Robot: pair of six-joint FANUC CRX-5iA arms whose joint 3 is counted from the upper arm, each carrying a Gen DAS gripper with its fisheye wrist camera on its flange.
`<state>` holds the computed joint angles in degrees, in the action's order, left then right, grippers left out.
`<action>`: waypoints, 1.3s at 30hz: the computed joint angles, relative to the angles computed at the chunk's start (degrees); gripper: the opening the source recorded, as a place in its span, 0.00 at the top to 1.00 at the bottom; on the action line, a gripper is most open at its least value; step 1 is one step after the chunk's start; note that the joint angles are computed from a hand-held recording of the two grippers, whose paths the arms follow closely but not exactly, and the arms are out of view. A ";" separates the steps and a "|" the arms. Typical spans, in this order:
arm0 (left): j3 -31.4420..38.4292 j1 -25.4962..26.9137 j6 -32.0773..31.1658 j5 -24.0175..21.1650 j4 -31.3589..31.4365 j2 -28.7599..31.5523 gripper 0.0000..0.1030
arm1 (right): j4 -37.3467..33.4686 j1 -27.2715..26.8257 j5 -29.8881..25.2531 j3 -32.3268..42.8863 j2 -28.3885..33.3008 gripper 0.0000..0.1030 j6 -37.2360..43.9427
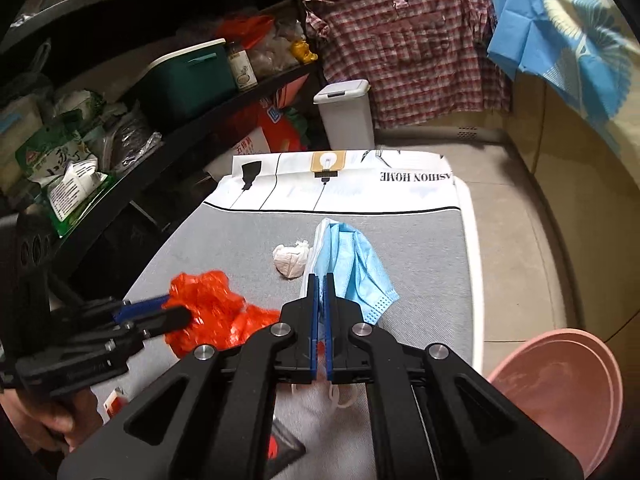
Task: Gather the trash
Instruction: 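Lift the red bag with the left gripper while the right gripper carries the mask toward the pink bin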
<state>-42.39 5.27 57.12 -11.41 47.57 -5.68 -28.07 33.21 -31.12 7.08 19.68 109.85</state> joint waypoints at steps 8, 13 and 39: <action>-0.76 0.51 4.32 -0.44 -4.79 -3.88 0.75 | 1.66 -0.38 0.87 -5.85 -6.56 0.97 -0.15; -1.32 0.35 5.56 -0.50 -6.04 -5.74 0.75 | 1.52 -1.07 0.58 -8.95 -10.77 0.97 0.99; 3.95 -2.44 25.28 -3.19 -27.03 -6.53 0.75 | -3.69 -7.71 3.62 -18.00 -18.43 0.97 8.45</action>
